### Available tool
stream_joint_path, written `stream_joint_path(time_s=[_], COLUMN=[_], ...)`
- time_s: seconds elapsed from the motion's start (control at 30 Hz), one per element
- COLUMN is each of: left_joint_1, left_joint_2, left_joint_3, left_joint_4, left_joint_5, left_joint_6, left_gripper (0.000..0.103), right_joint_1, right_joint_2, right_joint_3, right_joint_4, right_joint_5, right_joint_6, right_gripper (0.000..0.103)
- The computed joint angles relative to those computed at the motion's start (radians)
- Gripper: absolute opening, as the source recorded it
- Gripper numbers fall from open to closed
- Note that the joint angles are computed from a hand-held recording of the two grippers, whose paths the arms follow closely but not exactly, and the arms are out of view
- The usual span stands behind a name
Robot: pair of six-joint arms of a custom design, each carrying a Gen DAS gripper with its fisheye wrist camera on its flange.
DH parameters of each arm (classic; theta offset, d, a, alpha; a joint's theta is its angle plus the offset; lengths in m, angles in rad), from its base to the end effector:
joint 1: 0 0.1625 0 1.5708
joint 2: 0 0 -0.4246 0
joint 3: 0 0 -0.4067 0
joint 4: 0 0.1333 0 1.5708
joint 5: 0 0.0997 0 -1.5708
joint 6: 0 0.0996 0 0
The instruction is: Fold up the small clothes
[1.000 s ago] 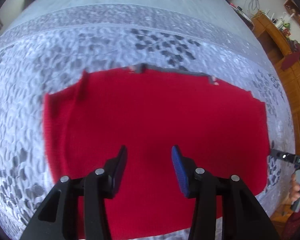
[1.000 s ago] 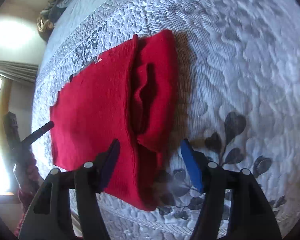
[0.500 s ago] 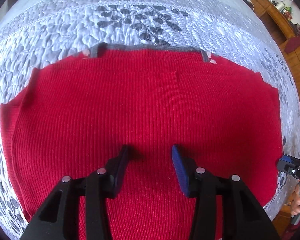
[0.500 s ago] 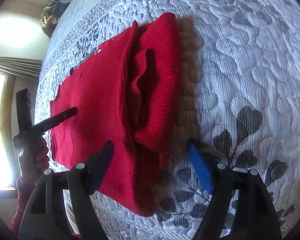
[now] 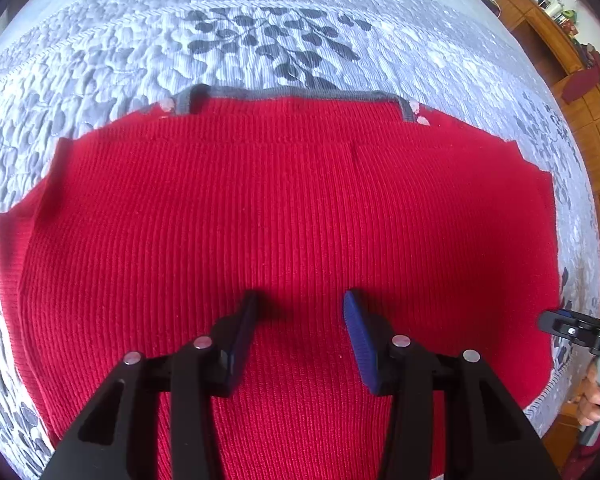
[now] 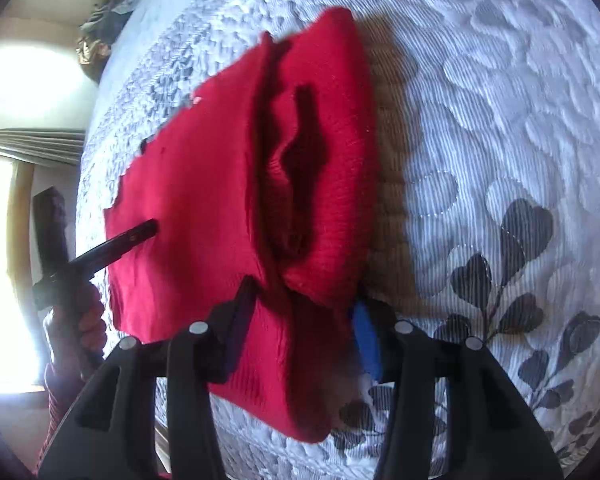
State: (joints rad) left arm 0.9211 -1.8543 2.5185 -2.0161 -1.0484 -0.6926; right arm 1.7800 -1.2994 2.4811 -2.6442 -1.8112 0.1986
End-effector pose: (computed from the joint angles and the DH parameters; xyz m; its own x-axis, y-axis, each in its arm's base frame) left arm -0.0237 -0.3337 0.2135 -0.8577 -0.0265 -0.5135 0.0557 0.9880 -0.1439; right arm 0.1813 -0.3262 0.0883 -0.9669 -0.0306 0.2534 -0.0160 0.9981 0.0593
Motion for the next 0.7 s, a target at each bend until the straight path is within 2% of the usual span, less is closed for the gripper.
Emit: stream_joint_path(time_s=[0.03, 0.07, 0.1, 0.13, 0.17, 0.2, 0.33, 0.43, 0.47, 0.57, 0.7], left_joint_1=[0.004, 0.007, 0.014, 0.021, 0.025, 0.031, 0.048, 0.058, 0.058, 0.077, 0.150], left_joint_2=[-0.003, -0.007, -0.011, -0.018, -0.024, -0.029, -0.048, -0.070, -0.078, -0.109, -0.205], left_joint_3=[0.000, 0.001, 0.001, 0.002, 0.003, 0.003, 0.001, 0.003, 0.004, 0.003, -0.016], left_joint_4=[-0.003, -0.003, -0.008, -0.009, -0.010, -0.013, -0.013, -0.006, -0.002, 0.006, 0.013], left_joint_5=[-0.003, -0.006, -0.008, -0.012, -0.016, -0.022, -0.042, -0.054, -0.059, -0.080, -0.173], left_joint_6=[0.007, 0.014, 0.028, 0.040, 0.046, 0.056, 0.090, 0.115, 0.115, 0.130, 0.197], left_gripper=[0.046, 0.046, 0.046, 0.046, 0.046, 0.046, 0.046, 0.045, 0.045, 0.044, 0.043], right_joint_1=[-0.006, -0.011, -0.007, -0.010, -0.033, -0.043, 0.000, 0.116, 0.181, 0.333, 0.478], right_joint_2=[0.000, -0.001, -0.001, -0.005, -0.014, -0.022, -0.035, -0.008, 0.021, 0.122, 0.266], right_joint_3=[0.002, 0.006, 0.008, 0.010, 0.014, 0.017, -0.006, -0.076, -0.123, -0.244, -0.381], right_joint_4=[-0.007, -0.018, -0.027, -0.031, -0.027, -0.029, -0.016, 0.043, 0.092, 0.201, 0.280], right_joint_5=[0.013, 0.027, 0.023, 0.035, 0.089, 0.112, 0.102, 0.020, -0.038, -0.148, -0.194], right_joint_6=[-0.006, -0.007, -0.008, -0.019, -0.024, -0.015, 0.022, 0.087, 0.124, 0.158, 0.134], right_gripper=[0.056, 0.056, 0.042, 0.017, 0.014, 0.014, 0.012, 0.012, 0.011, 0.011, 0.011])
